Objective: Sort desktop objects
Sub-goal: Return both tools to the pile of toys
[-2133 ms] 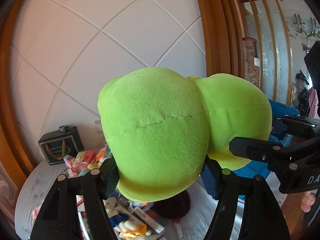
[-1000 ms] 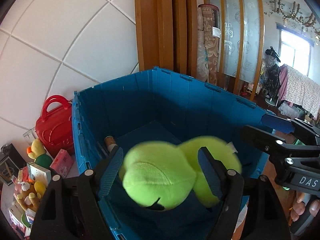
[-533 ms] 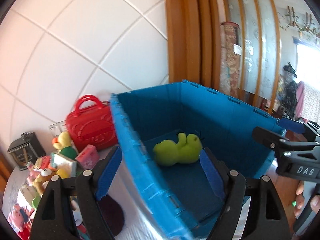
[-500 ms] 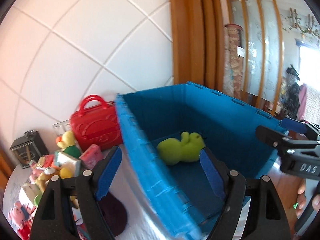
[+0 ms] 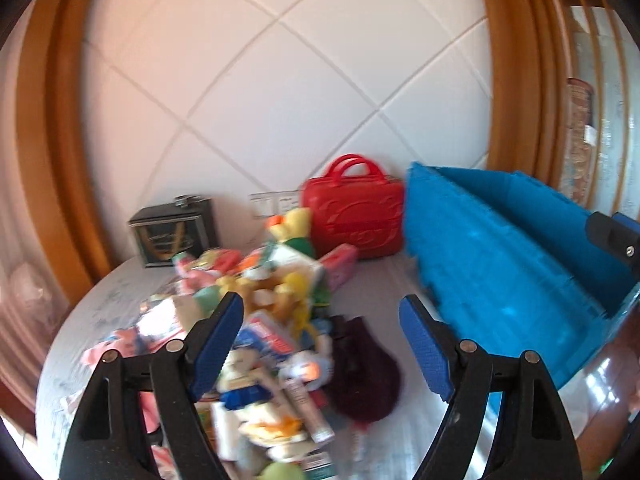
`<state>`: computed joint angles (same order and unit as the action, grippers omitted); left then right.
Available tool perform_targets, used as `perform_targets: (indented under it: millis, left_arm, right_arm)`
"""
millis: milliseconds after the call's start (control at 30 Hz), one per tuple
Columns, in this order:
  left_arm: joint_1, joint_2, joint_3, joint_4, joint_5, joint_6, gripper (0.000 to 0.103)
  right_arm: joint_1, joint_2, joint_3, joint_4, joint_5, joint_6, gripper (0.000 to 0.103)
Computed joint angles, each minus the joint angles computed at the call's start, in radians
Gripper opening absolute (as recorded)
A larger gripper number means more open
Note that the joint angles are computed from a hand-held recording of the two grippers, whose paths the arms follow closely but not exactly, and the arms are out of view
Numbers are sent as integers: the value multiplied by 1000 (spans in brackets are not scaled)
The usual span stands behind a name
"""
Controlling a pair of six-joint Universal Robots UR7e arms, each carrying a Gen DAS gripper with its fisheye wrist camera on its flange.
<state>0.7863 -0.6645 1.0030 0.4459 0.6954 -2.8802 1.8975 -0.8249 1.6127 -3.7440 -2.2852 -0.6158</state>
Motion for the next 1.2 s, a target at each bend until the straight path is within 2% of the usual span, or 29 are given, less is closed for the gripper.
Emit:
perform_targets:
  millis: [233, 300, 400, 500, 600, 633, 667, 700, 767, 1033, 1200]
  left_arm:
    - [90, -130, 157, -53, -112, -15, 80]
    - [118, -151, 189, -39, -137, -52, 80]
    - [159, -156, 207, 7, -131, -124, 80]
    - [194, -143, 220, 46, -126, -179, 80]
    - [224, -126, 229, 81, -107, -217, 80]
    - [232, -112, 220, 97, -102, -228, 80]
    - [240, -103, 216, 109, -87, -235, 80]
    - [247, -92, 206, 122, -72, -243, 80]
    - [257, -74, 194, 140, -49, -249, 80]
    - [288, -19, 150, 191, -25, -223, 80]
    - [311, -5, 125, 220, -22, -220, 80]
  right_arm:
    - [2, 103, -71, 200, 70, 103, 103]
    - [-6, 127, -76, 234, 95, 136, 103]
    - [-19, 170, -100, 289, 114, 196, 103]
    - [-34, 211, -128, 387, 107, 237, 103]
    - [-55, 247, -151, 478, 134, 286, 103]
    - [-58, 260, -161, 505, 131, 295, 101]
    - [-61, 275, -172, 528, 131, 298, 91]
    - [-64, 288, -187, 558, 130, 302, 75]
    - [-71, 310, -211, 631, 133, 322, 64]
    - [-87, 385, -296, 815, 143, 372, 61]
    - [-100, 441, -373, 895, 108, 395, 50]
